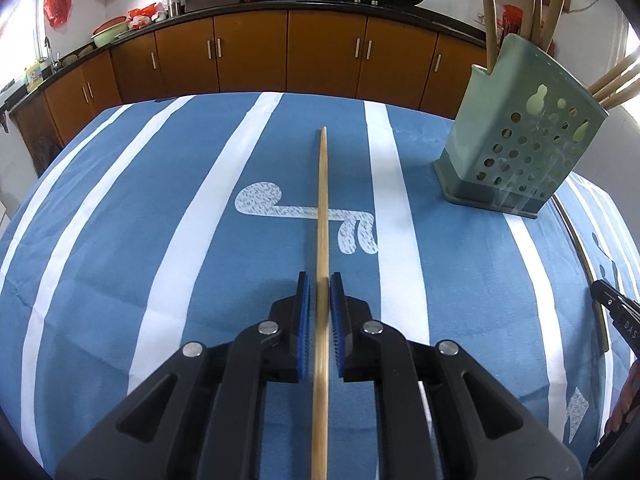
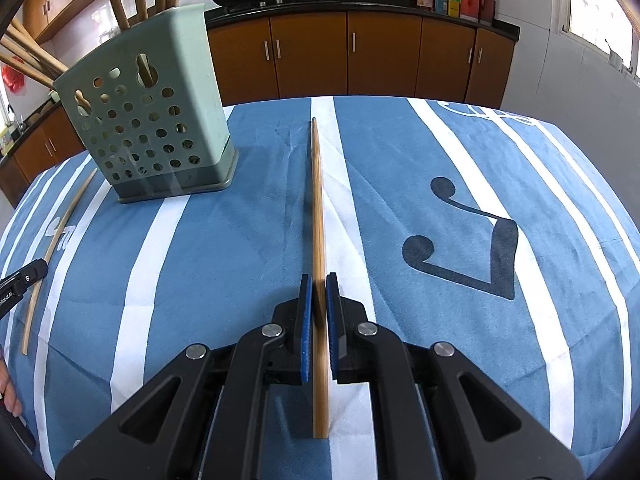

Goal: Organize utensils
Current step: 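Grasp a chopstick with the right tool while the left tool grasps another, then lift both held chopsticks off the cloth and tilt them upright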

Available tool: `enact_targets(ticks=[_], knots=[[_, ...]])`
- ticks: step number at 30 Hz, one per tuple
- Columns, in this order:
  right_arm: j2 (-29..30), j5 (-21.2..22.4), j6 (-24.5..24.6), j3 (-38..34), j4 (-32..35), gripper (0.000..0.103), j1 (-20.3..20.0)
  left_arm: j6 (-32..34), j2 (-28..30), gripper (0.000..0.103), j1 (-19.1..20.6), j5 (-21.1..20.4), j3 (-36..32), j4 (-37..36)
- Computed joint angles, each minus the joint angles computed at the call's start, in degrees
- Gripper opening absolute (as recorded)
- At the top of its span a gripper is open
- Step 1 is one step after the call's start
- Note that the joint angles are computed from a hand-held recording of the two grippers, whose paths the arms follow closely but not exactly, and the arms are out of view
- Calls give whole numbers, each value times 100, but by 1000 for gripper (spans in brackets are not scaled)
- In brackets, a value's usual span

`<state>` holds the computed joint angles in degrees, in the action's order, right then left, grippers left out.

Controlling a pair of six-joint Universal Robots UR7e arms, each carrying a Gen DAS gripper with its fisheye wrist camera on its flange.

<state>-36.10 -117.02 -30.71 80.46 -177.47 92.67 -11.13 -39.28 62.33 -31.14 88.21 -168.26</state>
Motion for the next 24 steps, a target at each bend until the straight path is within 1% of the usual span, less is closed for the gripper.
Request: enact_targets(ticks=[6,24], knots=[[-31,43,33,32,19,8,-13,34,25,16,-16,26,-21,34],[-39,63,47,32,34,8,-18,36,29,16,-33,85,-6,72]])
